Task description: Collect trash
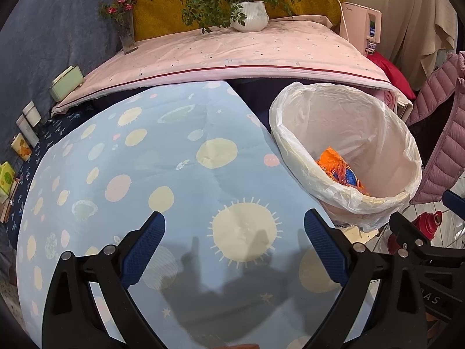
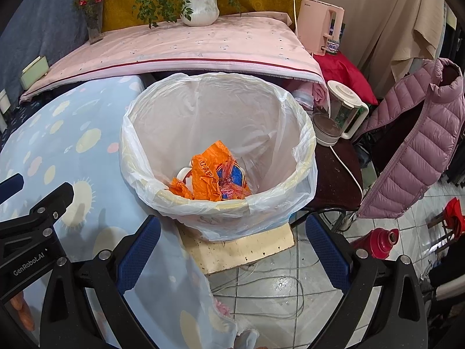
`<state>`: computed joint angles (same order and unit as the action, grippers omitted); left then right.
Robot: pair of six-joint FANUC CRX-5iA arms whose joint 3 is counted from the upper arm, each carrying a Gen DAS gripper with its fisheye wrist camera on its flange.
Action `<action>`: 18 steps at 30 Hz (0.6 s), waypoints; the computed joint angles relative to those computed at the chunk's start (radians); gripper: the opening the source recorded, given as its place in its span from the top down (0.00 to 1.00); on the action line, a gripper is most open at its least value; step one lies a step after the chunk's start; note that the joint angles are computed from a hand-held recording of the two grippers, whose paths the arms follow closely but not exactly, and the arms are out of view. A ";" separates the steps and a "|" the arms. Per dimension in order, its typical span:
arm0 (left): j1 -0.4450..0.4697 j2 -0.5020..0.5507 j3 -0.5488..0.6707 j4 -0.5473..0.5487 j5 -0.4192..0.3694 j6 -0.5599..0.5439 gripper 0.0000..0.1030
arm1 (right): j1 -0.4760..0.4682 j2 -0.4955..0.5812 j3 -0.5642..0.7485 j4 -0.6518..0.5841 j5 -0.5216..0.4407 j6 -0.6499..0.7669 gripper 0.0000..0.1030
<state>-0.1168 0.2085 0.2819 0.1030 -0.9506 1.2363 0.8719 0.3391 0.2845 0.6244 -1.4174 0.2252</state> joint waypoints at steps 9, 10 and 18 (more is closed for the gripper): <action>0.003 -0.001 0.001 -0.005 -0.007 0.021 0.11 | 0.002 -0.002 -0.003 -0.002 0.001 0.000 0.07; 0.002 -0.001 0.002 -0.007 -0.009 0.022 0.11 | 0.002 -0.001 -0.002 -0.001 0.000 -0.001 0.07; 0.003 0.002 0.007 -0.008 -0.013 0.023 0.11 | 0.004 0.000 -0.001 -0.002 -0.002 0.000 0.07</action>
<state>-0.1138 0.2105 0.2885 0.0952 -0.9640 1.2590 0.8755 0.3387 0.2833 0.6228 -1.4191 0.2251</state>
